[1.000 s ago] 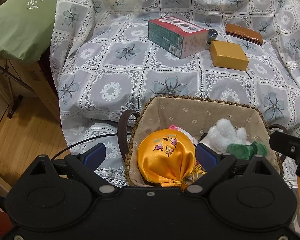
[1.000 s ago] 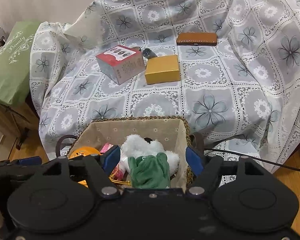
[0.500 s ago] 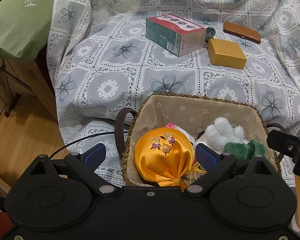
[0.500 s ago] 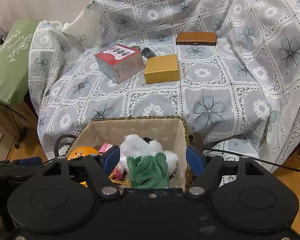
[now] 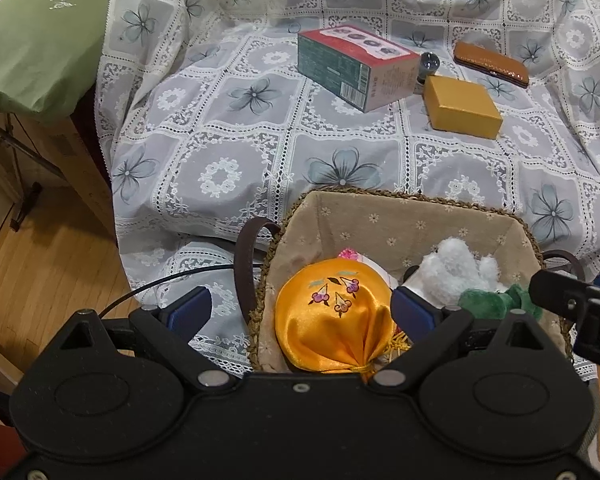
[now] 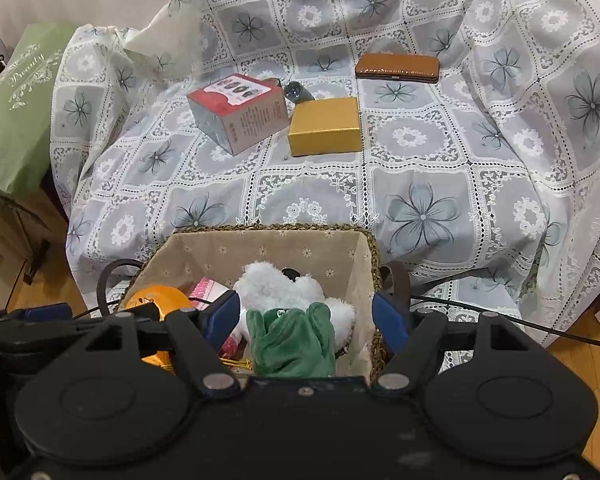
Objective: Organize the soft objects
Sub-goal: 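Move both open tools away from the basket back toward the item pile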
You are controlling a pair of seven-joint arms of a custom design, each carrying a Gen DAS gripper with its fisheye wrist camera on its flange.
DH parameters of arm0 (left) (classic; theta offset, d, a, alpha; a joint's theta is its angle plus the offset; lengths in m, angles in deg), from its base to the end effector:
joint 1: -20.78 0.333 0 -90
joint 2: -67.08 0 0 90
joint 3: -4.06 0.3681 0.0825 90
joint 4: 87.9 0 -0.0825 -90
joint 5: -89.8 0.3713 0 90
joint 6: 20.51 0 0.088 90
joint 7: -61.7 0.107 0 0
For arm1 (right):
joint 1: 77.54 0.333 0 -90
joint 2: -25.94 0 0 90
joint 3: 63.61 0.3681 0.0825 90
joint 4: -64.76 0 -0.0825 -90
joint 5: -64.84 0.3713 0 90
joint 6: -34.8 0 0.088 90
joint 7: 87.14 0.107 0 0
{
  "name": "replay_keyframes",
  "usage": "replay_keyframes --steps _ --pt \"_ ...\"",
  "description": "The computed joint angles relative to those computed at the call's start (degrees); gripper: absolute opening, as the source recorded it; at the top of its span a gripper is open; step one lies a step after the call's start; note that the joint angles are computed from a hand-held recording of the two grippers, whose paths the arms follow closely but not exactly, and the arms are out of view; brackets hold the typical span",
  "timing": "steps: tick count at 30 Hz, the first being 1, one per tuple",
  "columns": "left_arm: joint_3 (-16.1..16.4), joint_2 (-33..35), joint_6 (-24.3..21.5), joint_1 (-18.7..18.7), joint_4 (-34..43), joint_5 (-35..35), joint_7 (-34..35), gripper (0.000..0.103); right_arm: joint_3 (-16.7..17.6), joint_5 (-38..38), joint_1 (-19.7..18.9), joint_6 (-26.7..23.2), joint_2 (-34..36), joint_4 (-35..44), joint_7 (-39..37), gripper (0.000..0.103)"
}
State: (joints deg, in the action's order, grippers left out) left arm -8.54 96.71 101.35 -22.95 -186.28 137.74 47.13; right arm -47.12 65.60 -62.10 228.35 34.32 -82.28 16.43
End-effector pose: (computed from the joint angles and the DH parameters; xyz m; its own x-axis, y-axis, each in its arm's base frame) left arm 0.4222 -0.5367 0.3477 0.3846 -0.9214 -0.0561 -0.7846 -0.2943 -0.5457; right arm 0.4263 0.2611 0.3549 0.3402 -0.9207 -0.1913 -0.7878 -0.1679 -0.5927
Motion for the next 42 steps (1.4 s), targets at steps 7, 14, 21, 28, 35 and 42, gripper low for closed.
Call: replay_keyframes --steps 7,14,21,28,35,42 --pt "0.3 1.24 1.87 1.25 1.6 -1.1 3.29 0.093 -1.72 2.66 1.65 -2.44 2.02 3.81 -3.34 0.073" --pt "1.55 2.09 3.01 2.84 3.65 -1.65 7.22 0.093 -9.43 8.8 9.01 -5.41 4.95 10.03 -9.43 0.074" --pt "2.89 3.44 3.65 4.68 6.61 -2.51 10.58 0.093 -14.52 11.52 12.69 -8.89 9.23 18.03 -13.68 0.074" --pt "4.34 6.83 4.02 6.3 11.27 -3.85 14.66 0.093 -18.67 10.79 15.3 -12.3 15.16 28.33 -15.19 0.075" --pt "5.42 10.58 5.54 8.21 14.69 -6.8 18.94 0.093 -21.85 8.3 17.19 -17.33 22.86 41.01 -14.03 0.076" --pt "6.26 13.22 7.69 9.51 16.92 -9.38 22.4 0.093 -22.74 4.68 17.44 -23.36 30.86 54.29 -12.46 0.076"
